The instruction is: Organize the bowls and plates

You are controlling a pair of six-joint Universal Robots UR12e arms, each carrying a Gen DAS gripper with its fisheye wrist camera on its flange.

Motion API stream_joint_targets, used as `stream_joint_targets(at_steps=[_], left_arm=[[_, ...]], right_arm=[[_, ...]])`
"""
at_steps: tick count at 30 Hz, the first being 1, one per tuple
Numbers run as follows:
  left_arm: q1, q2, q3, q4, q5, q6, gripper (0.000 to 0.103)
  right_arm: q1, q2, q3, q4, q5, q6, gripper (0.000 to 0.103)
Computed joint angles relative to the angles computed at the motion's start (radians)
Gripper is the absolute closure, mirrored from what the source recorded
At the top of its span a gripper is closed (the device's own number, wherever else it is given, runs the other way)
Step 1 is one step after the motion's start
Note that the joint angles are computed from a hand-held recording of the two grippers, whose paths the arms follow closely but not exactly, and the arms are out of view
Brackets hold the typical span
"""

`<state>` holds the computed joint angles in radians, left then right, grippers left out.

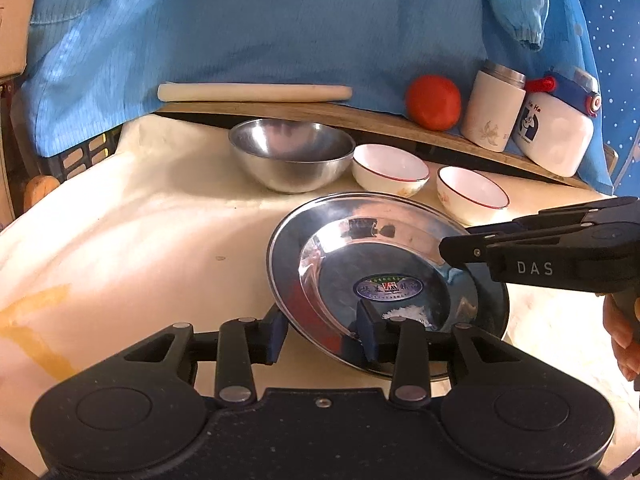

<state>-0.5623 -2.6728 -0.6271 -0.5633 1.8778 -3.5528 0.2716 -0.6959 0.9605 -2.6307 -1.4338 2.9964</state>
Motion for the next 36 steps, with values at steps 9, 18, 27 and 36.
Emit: stream_joint_targets(at_steps=[9, 18, 27, 36], left_arm=[[0.004, 0.007, -0.016, 0.017, -0.016, -0.009, 0.059], [0.003, 0.031, -0.075, 0.108, 0.013, -0.017, 0.023], [0.01, 0.041, -0.102, 0.167, 0.072, -0.078, 0.001], [0.025, 0.035, -0.062, 0.141, 0.119, -0.075, 0.001]], right_arm=[[0.017, 0.0, 0.036, -0.135, -0.081, -0.088, 0.076], [0.004, -0.007, 0.056, -0.172, -0.05, -0.057, 0.052], [-0.01, -0.008, 0.072, -0.256, 0.018, 0.032, 0.01], [-0.018, 0.03, 0.012, -0.313, 0.076, 0.161, 0.0]])
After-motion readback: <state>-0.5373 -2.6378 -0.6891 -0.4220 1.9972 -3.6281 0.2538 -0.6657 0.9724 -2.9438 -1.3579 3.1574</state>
